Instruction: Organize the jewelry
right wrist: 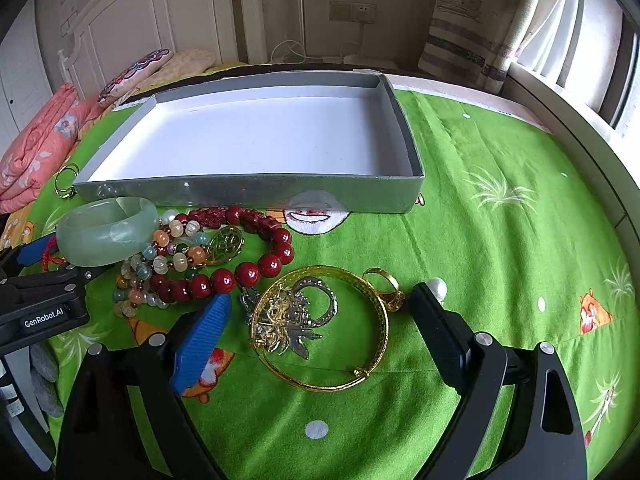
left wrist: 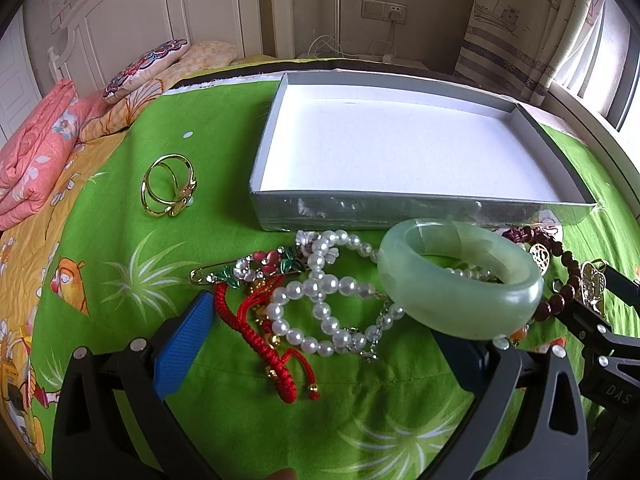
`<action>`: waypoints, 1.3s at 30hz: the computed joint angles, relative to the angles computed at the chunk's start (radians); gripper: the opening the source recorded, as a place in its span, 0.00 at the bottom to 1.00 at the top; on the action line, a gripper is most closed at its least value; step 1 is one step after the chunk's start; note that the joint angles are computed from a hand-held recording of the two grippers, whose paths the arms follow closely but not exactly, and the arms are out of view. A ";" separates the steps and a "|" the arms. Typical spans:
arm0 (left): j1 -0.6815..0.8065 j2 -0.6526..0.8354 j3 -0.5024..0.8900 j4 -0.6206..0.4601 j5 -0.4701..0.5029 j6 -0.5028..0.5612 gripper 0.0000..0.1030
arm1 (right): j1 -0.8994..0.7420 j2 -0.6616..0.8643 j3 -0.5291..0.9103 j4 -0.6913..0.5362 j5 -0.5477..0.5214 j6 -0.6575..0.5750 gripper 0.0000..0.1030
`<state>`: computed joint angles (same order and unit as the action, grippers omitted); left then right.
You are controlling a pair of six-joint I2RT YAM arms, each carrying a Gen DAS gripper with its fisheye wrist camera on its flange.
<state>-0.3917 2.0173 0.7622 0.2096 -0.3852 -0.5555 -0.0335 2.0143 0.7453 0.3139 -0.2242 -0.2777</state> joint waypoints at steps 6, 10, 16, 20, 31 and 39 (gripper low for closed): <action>0.000 0.000 0.001 -0.001 0.000 0.000 0.98 | 0.001 -0.003 -0.003 0.001 0.000 0.001 0.85; 0.000 0.000 0.000 0.000 0.000 0.000 0.98 | 0.004 -0.002 -0.004 0.003 0.003 0.003 0.85; -0.001 0.000 0.001 -0.001 -0.001 0.000 0.98 | -0.003 0.002 0.001 0.001 -0.001 -0.003 0.84; 0.000 0.000 0.000 0.000 -0.001 0.000 0.98 | -0.001 0.001 0.000 0.002 0.000 -0.002 0.85; -0.001 0.000 0.001 -0.001 -0.001 0.000 0.98 | -0.002 0.002 0.000 0.002 -0.001 -0.004 0.85; -0.001 0.000 0.001 -0.001 -0.001 0.000 0.98 | -0.002 0.002 0.000 0.001 -0.001 -0.004 0.85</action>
